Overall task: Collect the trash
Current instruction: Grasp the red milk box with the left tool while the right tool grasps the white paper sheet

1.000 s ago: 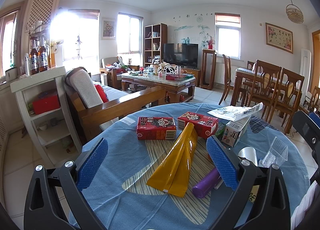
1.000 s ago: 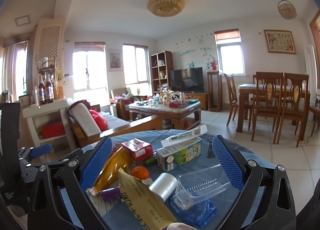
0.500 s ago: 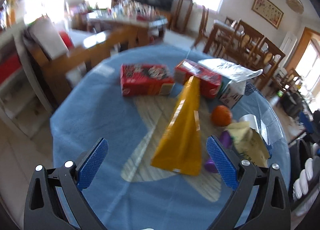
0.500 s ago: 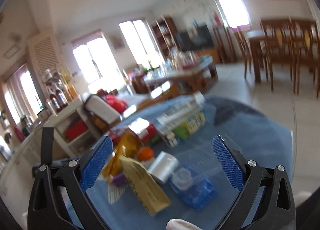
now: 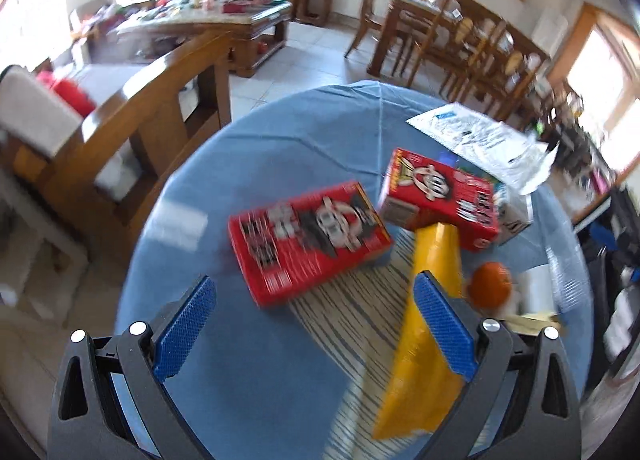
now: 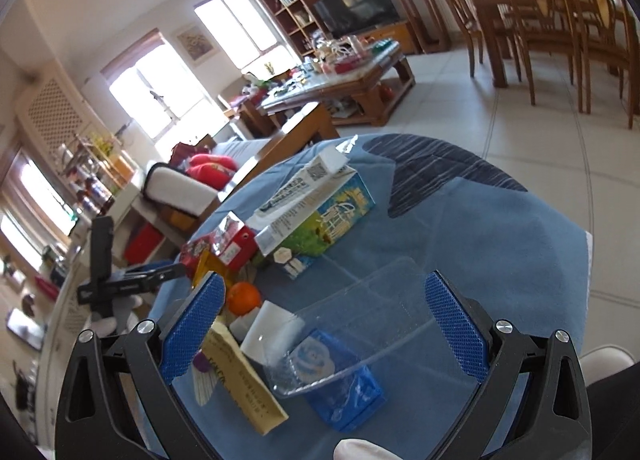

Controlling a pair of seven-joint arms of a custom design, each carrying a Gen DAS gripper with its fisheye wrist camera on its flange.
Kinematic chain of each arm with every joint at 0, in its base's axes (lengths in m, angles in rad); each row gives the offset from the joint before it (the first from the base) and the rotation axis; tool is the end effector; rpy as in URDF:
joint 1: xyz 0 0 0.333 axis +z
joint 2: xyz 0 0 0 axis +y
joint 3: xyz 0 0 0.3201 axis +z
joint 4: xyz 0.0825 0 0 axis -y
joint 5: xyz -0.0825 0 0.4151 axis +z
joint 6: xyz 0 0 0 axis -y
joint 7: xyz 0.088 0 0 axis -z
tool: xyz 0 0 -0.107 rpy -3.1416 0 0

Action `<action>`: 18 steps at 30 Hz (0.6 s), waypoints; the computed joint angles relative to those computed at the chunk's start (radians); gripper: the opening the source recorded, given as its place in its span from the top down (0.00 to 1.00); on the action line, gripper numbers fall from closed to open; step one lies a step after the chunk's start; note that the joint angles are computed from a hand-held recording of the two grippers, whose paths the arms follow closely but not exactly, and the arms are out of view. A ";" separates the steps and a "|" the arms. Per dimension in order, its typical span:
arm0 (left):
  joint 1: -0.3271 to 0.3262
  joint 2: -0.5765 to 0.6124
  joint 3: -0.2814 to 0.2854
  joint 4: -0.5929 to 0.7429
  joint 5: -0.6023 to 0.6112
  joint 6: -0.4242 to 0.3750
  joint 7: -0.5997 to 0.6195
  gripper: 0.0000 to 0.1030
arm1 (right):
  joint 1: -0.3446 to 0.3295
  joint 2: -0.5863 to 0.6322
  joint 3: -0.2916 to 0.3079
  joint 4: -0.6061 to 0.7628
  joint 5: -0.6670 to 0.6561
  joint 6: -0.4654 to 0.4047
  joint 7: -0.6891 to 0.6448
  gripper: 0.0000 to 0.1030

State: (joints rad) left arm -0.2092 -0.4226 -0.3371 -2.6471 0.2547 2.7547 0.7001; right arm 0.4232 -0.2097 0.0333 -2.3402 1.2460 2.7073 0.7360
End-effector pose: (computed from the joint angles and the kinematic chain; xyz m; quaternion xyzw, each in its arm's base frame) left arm 0.3844 -0.2437 0.4112 -0.7133 0.6424 -0.2284 0.1624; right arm 0.4893 0.2040 0.4512 -0.7113 0.5415 0.0227 0.4476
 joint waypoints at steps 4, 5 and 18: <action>0.000 0.072 0.025 0.053 0.048 -0.033 0.135 0.05 | -0.016 0.046 -0.016 0.064 0.027 -0.087 0.002 0.04; -0.002 0.097 0.032 0.076 0.052 -0.043 0.169 0.05 | -0.021 0.066 -0.014 0.090 0.033 -0.107 0.007 0.04; 0.023 0.152 0.025 0.102 0.197 -0.003 0.301 0.06 | -0.126 0.347 0.063 0.412 -0.071 -0.254 0.297 0.28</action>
State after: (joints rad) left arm -0.1858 -0.2704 -0.3123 -2.5452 0.4518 2.7519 1.0007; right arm 0.2973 0.1373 0.0964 -1.9280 1.1751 2.4536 1.0328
